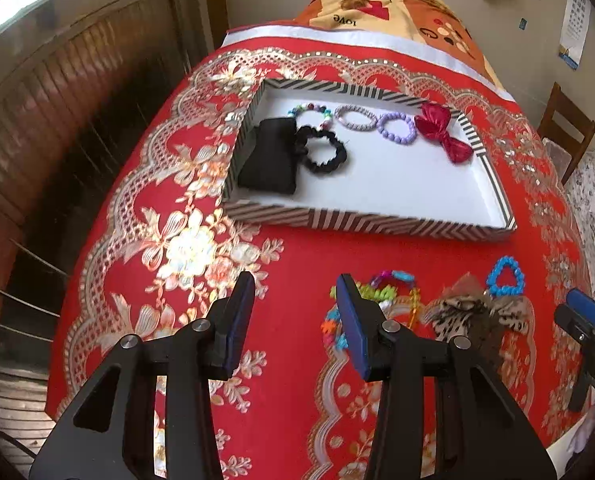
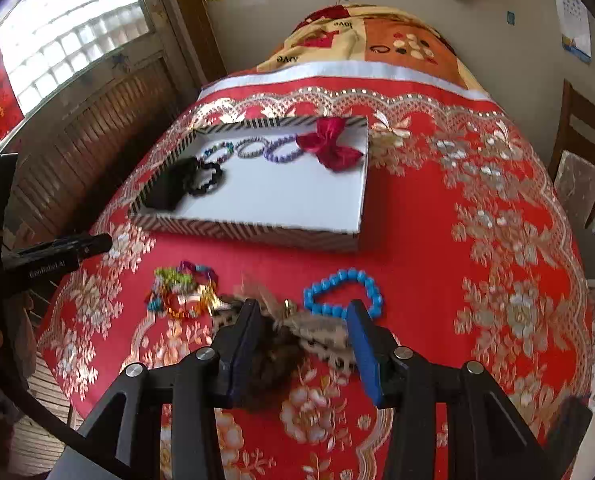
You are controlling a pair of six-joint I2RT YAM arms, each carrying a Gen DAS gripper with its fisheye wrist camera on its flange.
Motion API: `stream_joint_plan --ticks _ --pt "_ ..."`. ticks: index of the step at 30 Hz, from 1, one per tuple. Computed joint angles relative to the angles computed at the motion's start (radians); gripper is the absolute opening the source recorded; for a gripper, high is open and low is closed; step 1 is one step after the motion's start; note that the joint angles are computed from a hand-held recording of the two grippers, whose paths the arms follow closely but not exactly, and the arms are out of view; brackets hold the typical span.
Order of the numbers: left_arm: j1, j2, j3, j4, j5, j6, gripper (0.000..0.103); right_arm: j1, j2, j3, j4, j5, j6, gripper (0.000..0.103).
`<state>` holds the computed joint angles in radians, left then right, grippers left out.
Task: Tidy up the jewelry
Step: 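Withdraw both open grippers from the tray back to the jewelry pile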
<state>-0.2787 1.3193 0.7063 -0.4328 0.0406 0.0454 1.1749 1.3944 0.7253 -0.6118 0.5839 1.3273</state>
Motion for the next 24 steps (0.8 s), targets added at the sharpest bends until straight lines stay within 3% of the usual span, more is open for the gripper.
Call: stream_joint_plan --ticks 5,10,17,24 --pt "0.04 0.018 -0.013 -0.017 0.046 0.03 0.042 0.055 0.024 -0.028 0.018 -0.017 0.068 0.043" --pt "0.063 0.065 -0.008 -0.034 0.103 0.069 0.042 0.047 0.053 -0.047 0.114 -0.055 0.031 0.043" --pt "0.076 0.153 -0.012 -0.024 0.138 0.121 0.042 -0.045 0.188 0.036 0.298 -0.109 -0.218 0.043" --pt "0.141 0.222 0.026 -0.028 0.174 0.144 0.042 -0.203 0.421 0.198 0.411 -0.237 -0.491 0.043"
